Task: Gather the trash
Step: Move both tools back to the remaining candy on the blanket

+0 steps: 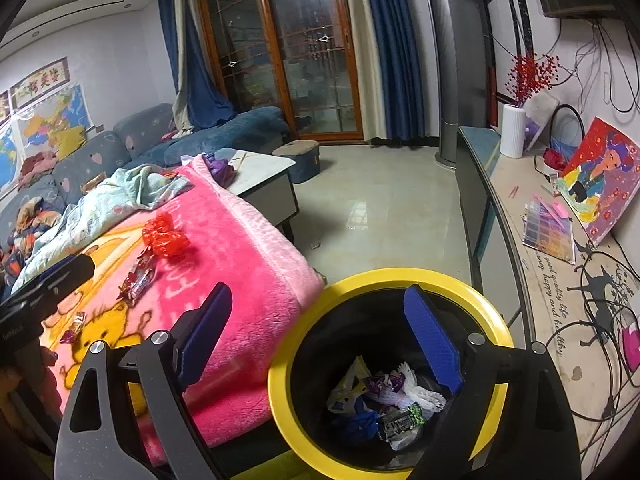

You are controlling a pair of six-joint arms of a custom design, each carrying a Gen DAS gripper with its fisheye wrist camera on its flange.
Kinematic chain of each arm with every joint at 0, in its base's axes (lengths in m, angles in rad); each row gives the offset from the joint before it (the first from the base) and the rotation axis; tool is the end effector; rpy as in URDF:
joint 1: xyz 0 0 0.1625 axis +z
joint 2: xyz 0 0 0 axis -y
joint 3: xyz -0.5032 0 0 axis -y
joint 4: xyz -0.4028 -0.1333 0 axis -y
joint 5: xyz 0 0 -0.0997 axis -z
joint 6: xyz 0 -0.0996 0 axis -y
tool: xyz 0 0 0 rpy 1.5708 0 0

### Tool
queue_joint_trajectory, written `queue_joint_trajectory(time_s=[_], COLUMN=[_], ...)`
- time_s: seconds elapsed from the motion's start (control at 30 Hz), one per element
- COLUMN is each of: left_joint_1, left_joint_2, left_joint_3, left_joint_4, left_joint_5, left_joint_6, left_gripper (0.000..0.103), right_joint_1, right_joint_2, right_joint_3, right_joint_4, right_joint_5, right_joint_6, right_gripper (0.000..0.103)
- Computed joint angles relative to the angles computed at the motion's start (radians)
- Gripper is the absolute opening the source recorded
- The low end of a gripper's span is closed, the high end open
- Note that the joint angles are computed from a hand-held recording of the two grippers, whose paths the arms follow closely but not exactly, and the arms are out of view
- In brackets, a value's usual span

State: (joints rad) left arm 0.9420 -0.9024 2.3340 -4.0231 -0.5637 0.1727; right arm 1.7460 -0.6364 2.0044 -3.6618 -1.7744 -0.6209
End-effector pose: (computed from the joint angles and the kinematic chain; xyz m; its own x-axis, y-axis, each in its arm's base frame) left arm -0.0977 -0.5042 0.2157 -0.7904 -0.1918 -0.5818 0.4500 0.4626 -0.7639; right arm 0.2204 -0.5958 0.0598 -0.7273 -0.4612 0.5082 -0.6809 0.5779 -0.4499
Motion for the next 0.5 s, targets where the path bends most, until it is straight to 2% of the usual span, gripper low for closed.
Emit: queue_joint_trajectory(time_s=[0.5], left_joint_1=[0.005], left_joint_2=[-0.056], left_joint_3=[0.042], left_joint_4=[-0.096], left_joint_5=[0.069], left_joint_6=[0.035], left_gripper=[0.092], right_joint_1=[0.055], right_joint_2=[0.036], right_joint_3=[-0.014], right_joint_4=[0.049], right_joint_5=[0.014], right_joint_6=[-0.038], right_gripper=[0.086])
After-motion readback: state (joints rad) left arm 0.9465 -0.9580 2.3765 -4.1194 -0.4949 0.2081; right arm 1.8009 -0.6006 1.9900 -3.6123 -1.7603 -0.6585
